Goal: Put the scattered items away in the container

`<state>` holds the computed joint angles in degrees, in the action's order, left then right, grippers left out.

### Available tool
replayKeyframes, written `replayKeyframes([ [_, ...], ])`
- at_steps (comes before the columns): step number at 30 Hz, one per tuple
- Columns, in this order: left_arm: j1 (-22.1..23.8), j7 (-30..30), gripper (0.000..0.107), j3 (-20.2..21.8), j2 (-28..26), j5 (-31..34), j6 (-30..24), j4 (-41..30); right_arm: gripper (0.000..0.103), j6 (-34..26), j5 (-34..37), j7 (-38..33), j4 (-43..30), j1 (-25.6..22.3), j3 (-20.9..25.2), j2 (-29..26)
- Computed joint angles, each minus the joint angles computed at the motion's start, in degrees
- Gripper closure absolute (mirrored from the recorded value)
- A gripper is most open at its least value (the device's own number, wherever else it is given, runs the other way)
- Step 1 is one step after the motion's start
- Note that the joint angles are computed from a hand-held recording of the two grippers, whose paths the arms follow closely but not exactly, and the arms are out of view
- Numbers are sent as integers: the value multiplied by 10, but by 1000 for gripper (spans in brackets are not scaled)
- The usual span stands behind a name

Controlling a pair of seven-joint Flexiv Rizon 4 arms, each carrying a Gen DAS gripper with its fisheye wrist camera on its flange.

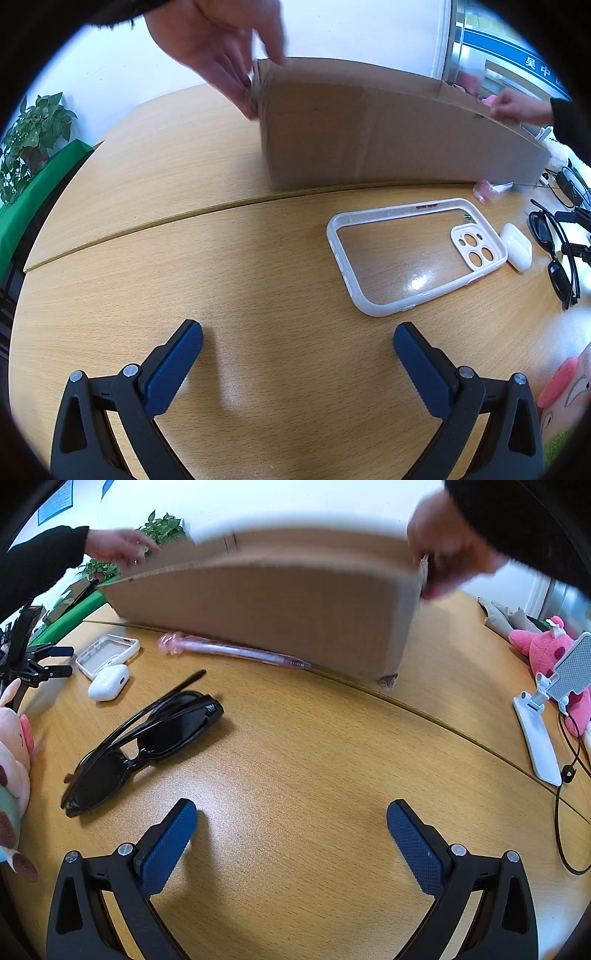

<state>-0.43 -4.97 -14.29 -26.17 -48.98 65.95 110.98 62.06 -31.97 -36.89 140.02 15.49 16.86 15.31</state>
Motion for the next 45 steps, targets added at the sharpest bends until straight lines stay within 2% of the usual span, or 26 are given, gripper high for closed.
replayKeyframes([
  [7, 0, -2, 4, 1, -1, 1, 0, -1, 0, 36, 26, -58, 42, -19, -20, 27],
  [16, -1, -5, 4, 1, 0, 1, 2, 0, 0, 40, 23, -49, 44, -32, -6, 25],
  [45, -1, -12, 4, -1, 0, 2, 8, 1, 0, 41, 8, -26, 49, -33, -4, 24],
])
